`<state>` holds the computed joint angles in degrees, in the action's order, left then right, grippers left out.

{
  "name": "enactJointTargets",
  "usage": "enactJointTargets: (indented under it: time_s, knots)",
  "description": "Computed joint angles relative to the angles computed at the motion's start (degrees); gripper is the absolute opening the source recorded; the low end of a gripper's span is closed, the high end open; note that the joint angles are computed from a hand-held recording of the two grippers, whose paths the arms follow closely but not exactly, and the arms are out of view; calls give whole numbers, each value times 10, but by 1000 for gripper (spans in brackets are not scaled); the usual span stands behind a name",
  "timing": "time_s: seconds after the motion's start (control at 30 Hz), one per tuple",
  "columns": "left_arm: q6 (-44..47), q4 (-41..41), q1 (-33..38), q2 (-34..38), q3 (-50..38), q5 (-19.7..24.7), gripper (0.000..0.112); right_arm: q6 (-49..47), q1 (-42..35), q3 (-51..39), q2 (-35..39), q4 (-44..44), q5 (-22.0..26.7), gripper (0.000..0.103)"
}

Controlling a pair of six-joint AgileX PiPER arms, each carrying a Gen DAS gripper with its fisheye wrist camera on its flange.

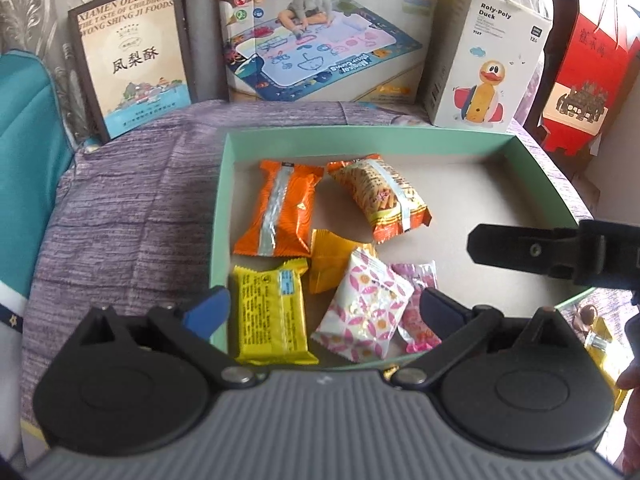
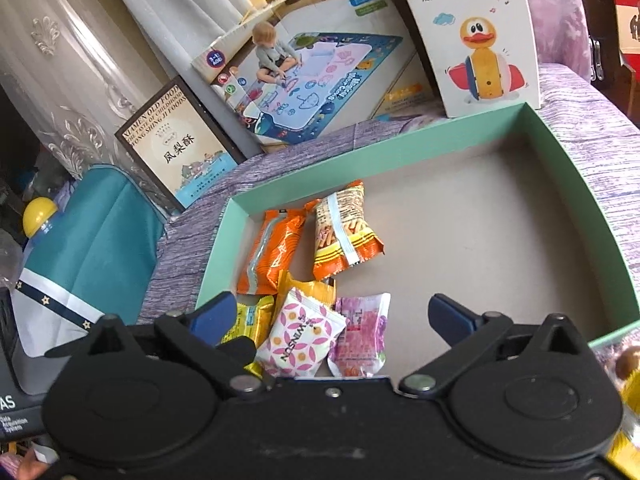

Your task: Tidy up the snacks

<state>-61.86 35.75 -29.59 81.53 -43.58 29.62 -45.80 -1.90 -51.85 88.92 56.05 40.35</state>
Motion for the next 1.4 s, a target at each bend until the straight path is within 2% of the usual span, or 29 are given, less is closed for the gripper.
enactJointTargets:
  time_s: [0.4, 0.63, 0.73, 0.97, 1.17, 1.3, 1.4]
  knots:
    - [-79, 26, -98, -61, 33, 78, 103, -26, -60, 58, -88, -3, 47, 103]
    - [-133, 27, -136, -52, 70, 81, 103, -68, -87, 106, -110, 11, 59, 103]
    - [-155, 19, -141, -38, 91, 64, 103, -86, -95, 127, -114, 11, 61, 93]
    - [-201, 34, -147, 23, 108, 27, 103, -97, -74, 147, -105, -4, 44, 57]
    - [-218, 55, -142, 50, 115, 16, 103, -107, -25, 144, -91, -4, 30, 42]
    - [-201, 43, -105, 30, 143, -17, 103, -110, 12, 142, -66, -5, -4, 40]
    - [-208, 54, -99, 19, 158, -12, 103, -111, 26, 144, -51, -7, -21, 37]
